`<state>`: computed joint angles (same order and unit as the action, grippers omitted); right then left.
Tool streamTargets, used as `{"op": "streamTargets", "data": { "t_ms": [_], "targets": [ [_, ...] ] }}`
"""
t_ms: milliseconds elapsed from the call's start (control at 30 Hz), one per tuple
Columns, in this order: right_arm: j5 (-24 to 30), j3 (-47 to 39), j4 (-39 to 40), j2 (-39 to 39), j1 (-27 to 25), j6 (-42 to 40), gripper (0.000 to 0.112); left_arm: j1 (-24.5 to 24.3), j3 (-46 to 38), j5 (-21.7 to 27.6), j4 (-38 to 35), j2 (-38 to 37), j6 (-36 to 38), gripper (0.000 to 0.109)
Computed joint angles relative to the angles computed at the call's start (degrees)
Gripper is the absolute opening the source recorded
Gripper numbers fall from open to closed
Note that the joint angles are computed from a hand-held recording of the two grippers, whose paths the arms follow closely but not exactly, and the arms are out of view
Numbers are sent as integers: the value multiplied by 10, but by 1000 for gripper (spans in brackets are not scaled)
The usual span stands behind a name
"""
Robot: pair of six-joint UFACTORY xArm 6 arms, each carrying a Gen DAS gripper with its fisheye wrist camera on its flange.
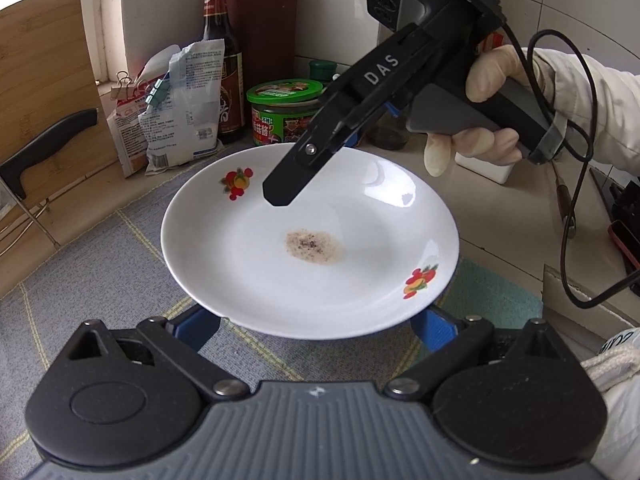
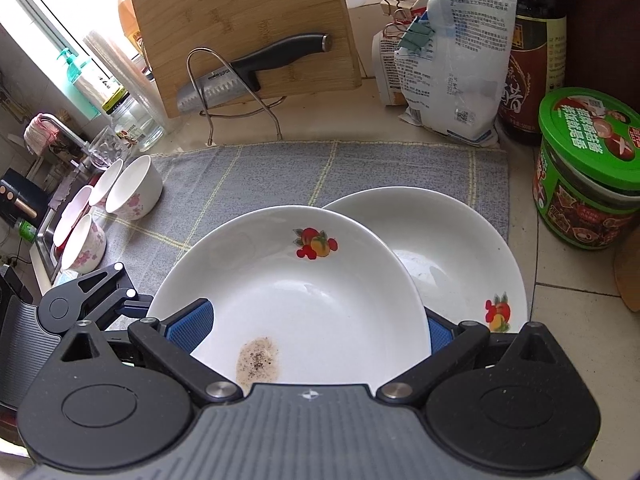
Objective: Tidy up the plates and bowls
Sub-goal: 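Lower the stained plate onto the stacked floral plates with the right gripper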
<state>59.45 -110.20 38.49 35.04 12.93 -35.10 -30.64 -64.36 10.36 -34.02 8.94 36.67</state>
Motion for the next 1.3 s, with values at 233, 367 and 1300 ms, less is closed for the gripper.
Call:
{"op": "streamTargets", "data": {
  "t_ms": [233,367,1300],
  "targets": [
    [2,-12,-1,12,-6,9,103,3,-19,10,-15,16,18,100],
    [3,-18,-4,17,-8,12,103,3,-23,13,-27,19,30,100],
    [-6,-22,-25,22,-17,28,103,14,-80,47,33,59,2,100]
  ]
}}
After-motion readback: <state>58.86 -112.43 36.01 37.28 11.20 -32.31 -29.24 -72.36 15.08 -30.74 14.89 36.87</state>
